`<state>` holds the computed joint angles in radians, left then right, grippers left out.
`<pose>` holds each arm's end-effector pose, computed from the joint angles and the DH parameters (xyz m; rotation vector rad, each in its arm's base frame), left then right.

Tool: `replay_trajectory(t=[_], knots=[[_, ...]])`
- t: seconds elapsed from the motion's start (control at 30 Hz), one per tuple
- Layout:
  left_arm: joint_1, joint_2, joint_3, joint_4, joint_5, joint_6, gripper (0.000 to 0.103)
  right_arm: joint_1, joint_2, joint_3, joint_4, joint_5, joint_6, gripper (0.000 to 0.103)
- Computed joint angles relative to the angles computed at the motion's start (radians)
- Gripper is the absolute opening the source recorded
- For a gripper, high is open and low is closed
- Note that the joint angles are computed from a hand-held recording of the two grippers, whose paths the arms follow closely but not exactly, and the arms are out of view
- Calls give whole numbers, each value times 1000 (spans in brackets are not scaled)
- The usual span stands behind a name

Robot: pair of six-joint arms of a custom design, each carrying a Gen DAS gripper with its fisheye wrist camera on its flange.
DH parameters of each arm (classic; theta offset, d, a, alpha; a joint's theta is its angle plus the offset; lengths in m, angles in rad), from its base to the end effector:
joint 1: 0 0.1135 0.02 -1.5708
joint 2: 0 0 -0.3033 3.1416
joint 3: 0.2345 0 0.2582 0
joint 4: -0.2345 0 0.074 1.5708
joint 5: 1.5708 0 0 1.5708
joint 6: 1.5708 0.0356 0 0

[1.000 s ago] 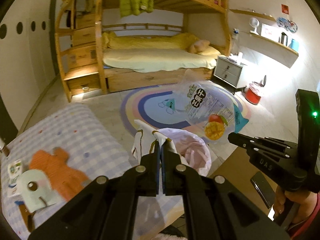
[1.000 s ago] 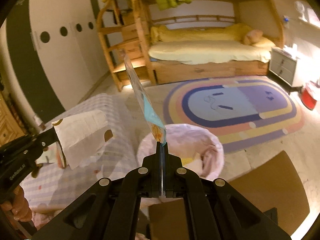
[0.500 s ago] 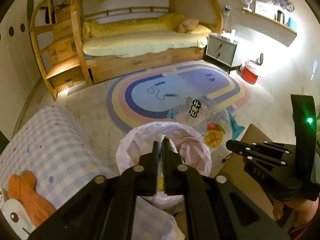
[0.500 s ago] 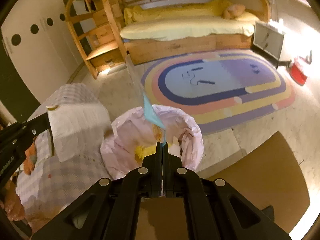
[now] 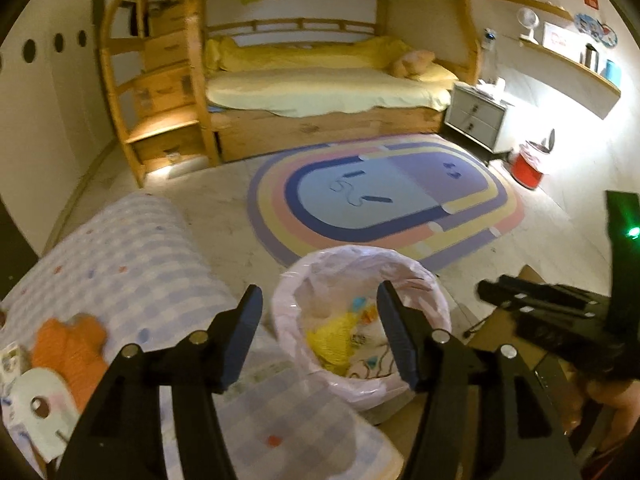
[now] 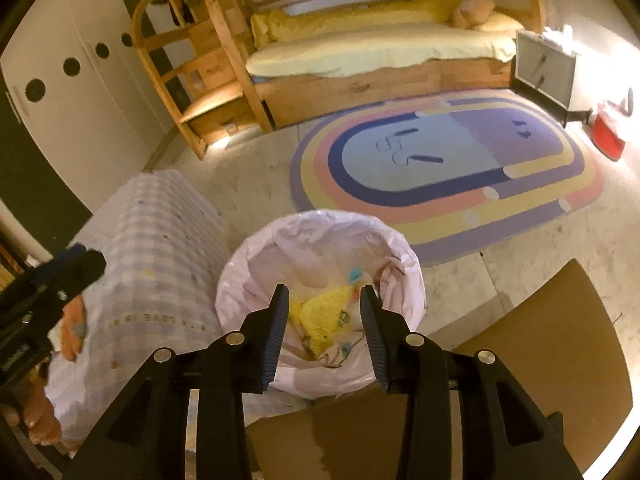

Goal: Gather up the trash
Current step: 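Move both open tools back over the table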

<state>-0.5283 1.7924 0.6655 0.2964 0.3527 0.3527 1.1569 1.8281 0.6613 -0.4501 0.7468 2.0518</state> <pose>0.2712 -0.1725 0.1291 1.1678 2.0900 -0.5053 0.1213 0.2159 0.0995 1.0162 2.1674 -0.0237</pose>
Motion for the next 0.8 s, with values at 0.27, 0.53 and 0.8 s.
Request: replay_trajectory(t=[0.27,0.53,0.8], knots=[[187,-181,-111,-2,66,51,61,91,-7,163,-146,154,-25,39],[473,-275,-136,-75,175,133,69,31,67,365,-20,135,-403,39],[755,-216,-74,-140,268,219,72,-23,241,632,51,37,-769,40]])
